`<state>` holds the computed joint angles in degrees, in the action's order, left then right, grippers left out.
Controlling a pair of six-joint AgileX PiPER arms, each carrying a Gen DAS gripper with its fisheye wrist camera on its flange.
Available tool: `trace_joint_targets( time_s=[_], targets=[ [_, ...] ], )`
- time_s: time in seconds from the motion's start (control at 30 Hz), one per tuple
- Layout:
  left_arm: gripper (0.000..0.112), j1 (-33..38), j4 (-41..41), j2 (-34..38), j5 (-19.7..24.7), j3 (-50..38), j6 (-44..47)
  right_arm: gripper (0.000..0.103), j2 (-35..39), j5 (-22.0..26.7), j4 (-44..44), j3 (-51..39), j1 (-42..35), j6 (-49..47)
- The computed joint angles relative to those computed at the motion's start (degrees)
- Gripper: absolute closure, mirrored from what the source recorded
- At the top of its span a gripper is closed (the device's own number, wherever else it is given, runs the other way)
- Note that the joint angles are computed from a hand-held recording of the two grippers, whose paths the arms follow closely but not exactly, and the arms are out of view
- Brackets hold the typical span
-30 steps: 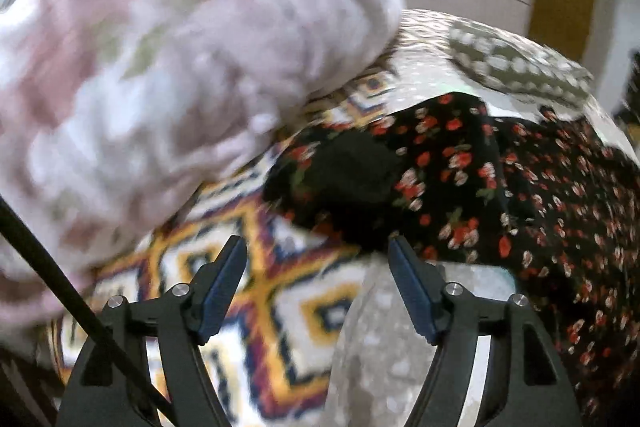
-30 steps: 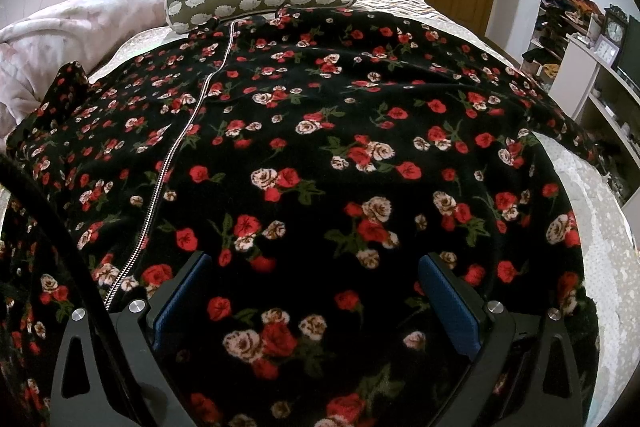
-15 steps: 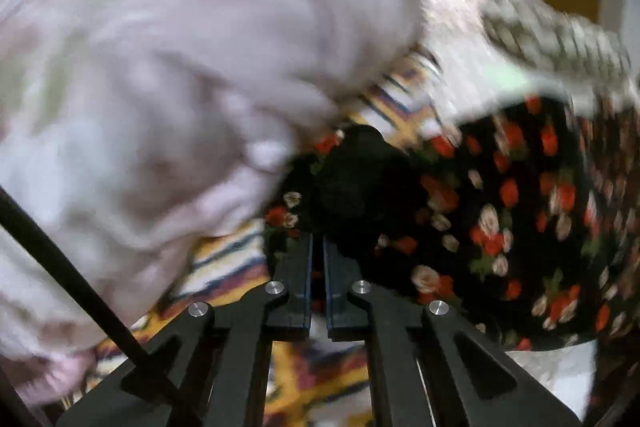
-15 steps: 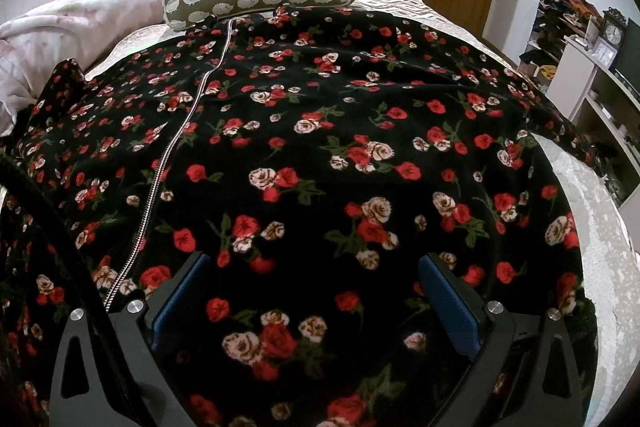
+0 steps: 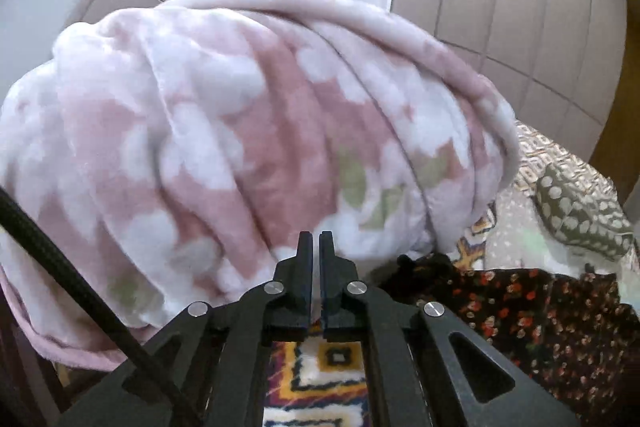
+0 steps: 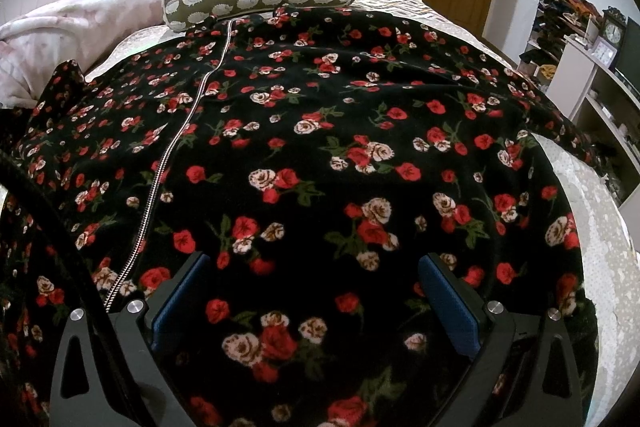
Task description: Fold large clothes
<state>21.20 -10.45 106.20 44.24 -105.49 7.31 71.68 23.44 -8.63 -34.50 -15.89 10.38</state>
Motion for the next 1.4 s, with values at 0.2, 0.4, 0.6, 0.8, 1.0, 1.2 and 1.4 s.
trace_joint_targets(
  time_s=[0.2, 0.4, 0.6, 0.8, 1.0, 1.2, 1.4],
  targets=[
    [0.042, -4.47, -6.37, -4.10, -7.59, 15.49, 9.93, 0.000, 0.67, 3.51, -0.01, -1.62, -0.13, -0.81],
    [0.041, -11.70, 7.32, 1.59, -17.88, 21.48, 4.73, 0.000, 0.39, 2.21, -0.29, -1.03, -0.21, -0.50],
    [0.039, -13.46, 21.27, 11.64, -22.42, 12.50, -7.17, 0.000, 0.11, 0.34, -2.22, -0.13, 0.21, 1.63],
    [0.103, -8.11, 2.07, 18.59, -5.51, -3.66, 1.85, 0.000, 0.25, -1.38, -2.62, 0.49, 0.23, 2.48],
    [0.104, -0.31, -8.71, 10.46, -1.01, -1.41, 8.48, 0.000, 0.42, -1.12, 0.53, 0.19, -0.25, -0.26],
    [0.104, -3.54, -0.40, 4.24, 1.05, -2.12, 1.72, 0.000, 0.56, -1.35, -0.33, 0.17, -0.12, 0.46],
    [0.104, -18.65, 5.07, -3.59, 2.08, 0.31, -3.46, 0.000, 0.42, -1.91, -2.49, 0.42, 0.06, 2.17]
  ],
)
